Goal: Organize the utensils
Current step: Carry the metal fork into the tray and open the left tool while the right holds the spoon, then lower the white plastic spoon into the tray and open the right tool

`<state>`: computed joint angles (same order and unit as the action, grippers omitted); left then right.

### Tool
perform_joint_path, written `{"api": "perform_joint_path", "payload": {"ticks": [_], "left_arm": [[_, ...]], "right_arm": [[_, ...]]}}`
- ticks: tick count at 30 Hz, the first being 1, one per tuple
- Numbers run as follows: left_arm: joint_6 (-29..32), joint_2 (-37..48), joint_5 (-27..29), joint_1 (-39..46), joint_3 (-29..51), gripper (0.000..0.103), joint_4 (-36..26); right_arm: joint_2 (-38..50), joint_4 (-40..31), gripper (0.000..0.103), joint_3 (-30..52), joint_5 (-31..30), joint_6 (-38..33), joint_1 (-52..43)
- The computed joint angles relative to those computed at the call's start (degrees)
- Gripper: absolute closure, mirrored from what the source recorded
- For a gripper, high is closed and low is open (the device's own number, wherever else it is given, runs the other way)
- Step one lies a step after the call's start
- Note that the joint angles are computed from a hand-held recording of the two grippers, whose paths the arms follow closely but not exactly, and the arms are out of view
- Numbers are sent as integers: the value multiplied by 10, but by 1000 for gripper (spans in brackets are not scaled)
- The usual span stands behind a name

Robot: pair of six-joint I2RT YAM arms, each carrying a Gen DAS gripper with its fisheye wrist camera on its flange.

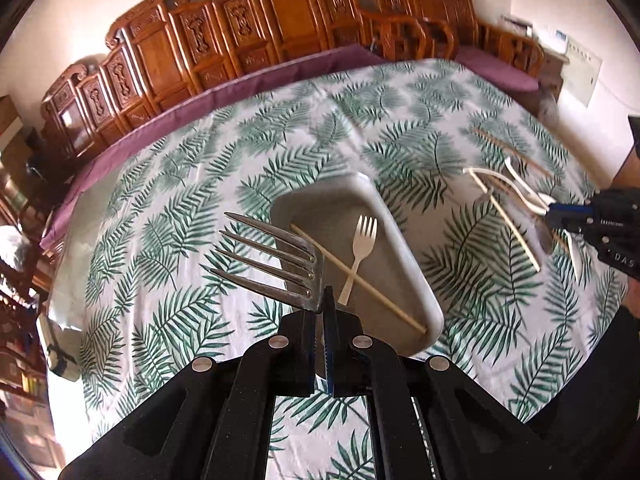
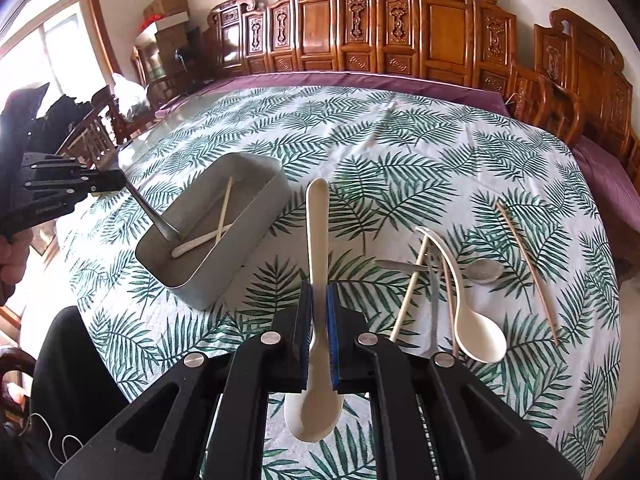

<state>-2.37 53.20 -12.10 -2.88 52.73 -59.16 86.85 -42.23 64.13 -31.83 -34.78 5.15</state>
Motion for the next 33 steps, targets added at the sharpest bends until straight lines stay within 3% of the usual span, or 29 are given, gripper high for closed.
{"api": "perform_joint_path", "payload": {"ticks": [21, 27, 33], "left_arm": [[11, 180, 64, 40, -9, 101, 162], [10, 141, 81, 55, -44, 101, 187], [20, 75, 113, 94, -56, 100, 175]], "right_arm": [[27, 21, 94, 9, 30, 37, 40], [36, 39, 94, 8, 38, 66, 76], [42, 50, 94, 24, 43, 113, 130]]}}
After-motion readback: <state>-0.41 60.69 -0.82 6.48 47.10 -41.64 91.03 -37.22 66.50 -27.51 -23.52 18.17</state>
